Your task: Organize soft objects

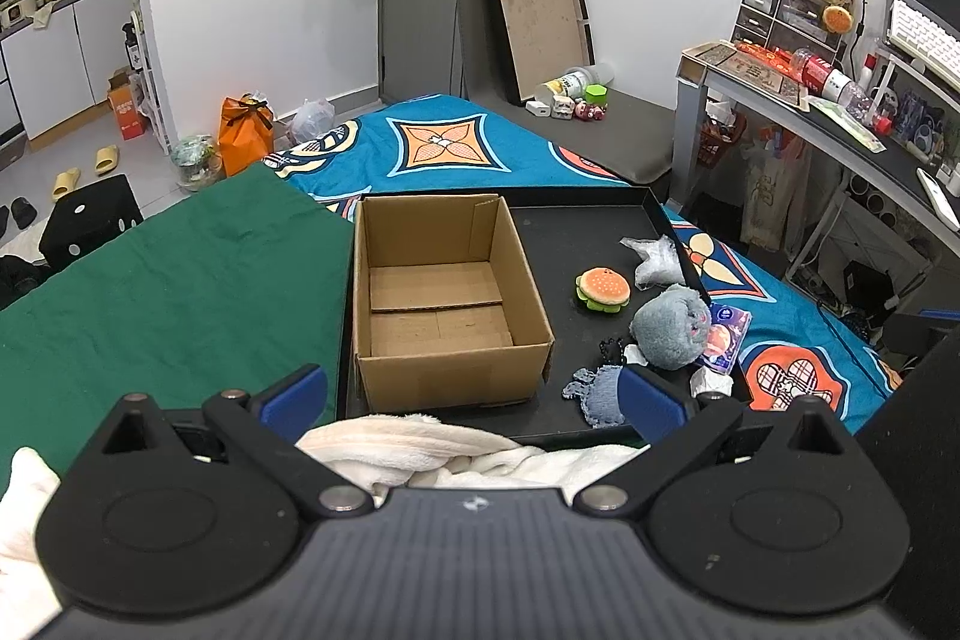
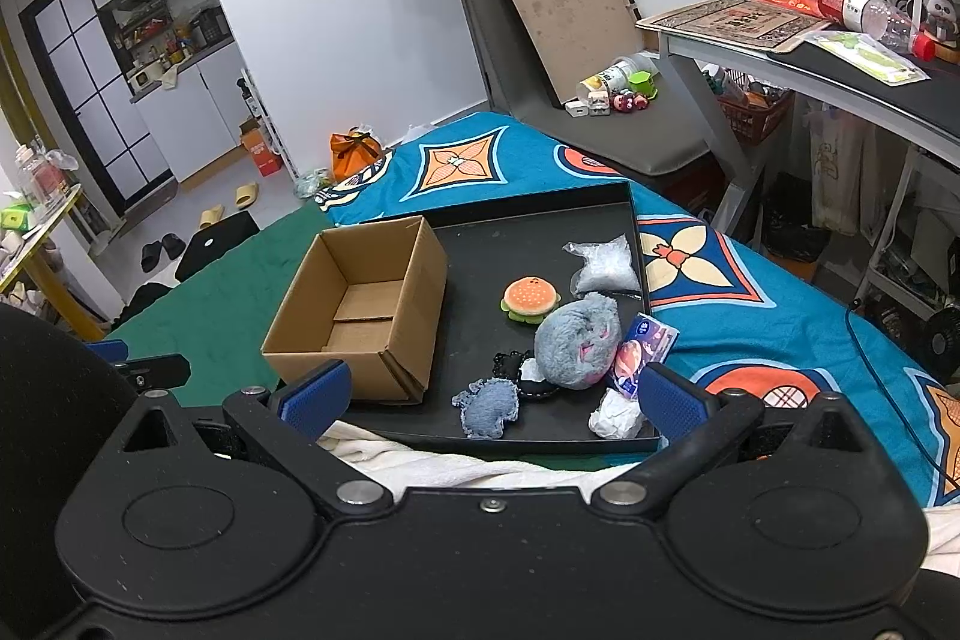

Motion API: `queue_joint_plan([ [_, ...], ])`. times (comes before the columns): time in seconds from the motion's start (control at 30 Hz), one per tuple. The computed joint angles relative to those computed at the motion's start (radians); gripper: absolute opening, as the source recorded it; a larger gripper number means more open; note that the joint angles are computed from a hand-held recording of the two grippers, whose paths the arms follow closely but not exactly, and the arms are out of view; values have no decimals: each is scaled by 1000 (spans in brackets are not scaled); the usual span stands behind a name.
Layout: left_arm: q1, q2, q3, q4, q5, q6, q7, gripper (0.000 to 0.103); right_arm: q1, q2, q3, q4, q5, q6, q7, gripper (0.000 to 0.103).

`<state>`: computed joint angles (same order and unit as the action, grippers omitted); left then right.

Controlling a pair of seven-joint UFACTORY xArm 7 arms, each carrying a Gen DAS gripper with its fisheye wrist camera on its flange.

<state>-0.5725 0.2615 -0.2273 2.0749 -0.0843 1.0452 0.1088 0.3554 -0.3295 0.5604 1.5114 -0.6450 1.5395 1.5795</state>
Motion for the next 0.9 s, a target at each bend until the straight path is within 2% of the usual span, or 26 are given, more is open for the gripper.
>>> queue_joint_plan([
  [0.9, 3, -9, -1, -18, -2, -11, 3, 102, 16, 11, -6, 13, -14, 21, -5, 103],
])
